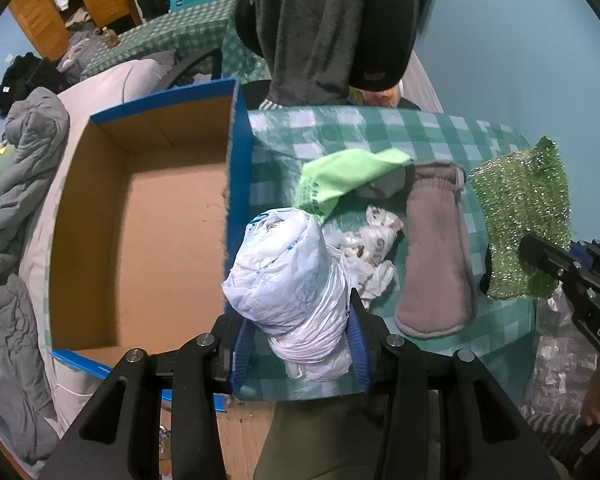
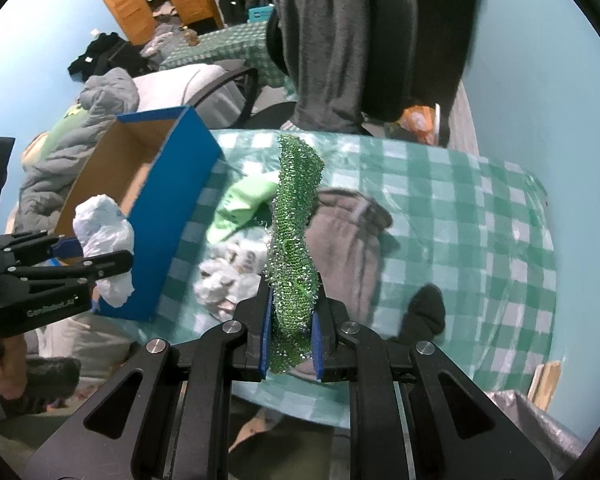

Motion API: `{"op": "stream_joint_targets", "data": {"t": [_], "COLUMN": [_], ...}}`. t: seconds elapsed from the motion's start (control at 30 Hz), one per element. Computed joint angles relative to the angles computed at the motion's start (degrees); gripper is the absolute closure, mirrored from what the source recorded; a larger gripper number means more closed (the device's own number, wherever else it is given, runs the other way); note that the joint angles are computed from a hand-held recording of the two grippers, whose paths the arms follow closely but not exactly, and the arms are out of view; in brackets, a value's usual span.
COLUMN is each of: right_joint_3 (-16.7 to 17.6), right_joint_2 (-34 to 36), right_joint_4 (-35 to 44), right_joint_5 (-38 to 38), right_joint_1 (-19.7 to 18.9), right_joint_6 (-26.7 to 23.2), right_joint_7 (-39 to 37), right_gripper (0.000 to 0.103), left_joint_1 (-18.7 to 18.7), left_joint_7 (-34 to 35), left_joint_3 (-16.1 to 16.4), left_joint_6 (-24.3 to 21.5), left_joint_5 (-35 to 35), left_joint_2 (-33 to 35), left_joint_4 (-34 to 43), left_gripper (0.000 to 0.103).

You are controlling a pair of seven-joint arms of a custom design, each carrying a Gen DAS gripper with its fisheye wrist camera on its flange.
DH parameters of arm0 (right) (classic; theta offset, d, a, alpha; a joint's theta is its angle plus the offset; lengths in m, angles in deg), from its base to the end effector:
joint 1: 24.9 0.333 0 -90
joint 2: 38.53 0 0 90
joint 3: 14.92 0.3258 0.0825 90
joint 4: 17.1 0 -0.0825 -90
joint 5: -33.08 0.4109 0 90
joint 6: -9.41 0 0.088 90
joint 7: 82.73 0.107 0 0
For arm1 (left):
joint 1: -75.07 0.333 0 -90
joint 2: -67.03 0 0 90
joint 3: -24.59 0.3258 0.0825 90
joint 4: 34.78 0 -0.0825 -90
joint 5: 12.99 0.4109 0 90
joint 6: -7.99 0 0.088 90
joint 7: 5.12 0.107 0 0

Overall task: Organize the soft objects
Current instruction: 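Carry the sock bundle and green scrubber with both tools over the box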

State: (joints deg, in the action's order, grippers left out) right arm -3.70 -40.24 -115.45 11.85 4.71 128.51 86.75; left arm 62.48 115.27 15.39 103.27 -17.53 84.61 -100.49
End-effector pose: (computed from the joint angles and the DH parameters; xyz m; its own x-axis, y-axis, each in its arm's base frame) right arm 0.4749 0.3883 0.6335 -0.4535 -0.8477 -0.2752 -0.7350 0.5304 -0.4224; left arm 0.6386 -0.2410 0.6651 -0.7831 -0.6219 0.0027 -0.6034 0.7587 -0.2456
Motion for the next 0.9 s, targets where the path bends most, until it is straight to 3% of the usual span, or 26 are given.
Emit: {"op": "stream_joint_targets", "data": {"t": [0.63,0.9], "right_joint_3": [-1.85,-3.18], "right_joint_2": [14.91,23.38], "right_joint_4": [19.72,31.29], "right_joint_5": [-0.6,1.3], "right_joint_1": [1.48,2.86], "right_joint_6": [1.14,0.37], "right_joint_7": [-10.26,-15.8], "right_gripper": [0.088,0.088], "left_joint_1": [1.52,2.21], "left_joint_7": [-2.31,-3.74], "left_joint_3": [1.8,2.63], "left_joint_6": [-3.89,-8.25], "left_joint_5": [0.77,1.71], "left_joint_2": [9.75,17.25], "left_joint_4": [16.19,28.57], "left_gripper": [0.06,0.06]}}
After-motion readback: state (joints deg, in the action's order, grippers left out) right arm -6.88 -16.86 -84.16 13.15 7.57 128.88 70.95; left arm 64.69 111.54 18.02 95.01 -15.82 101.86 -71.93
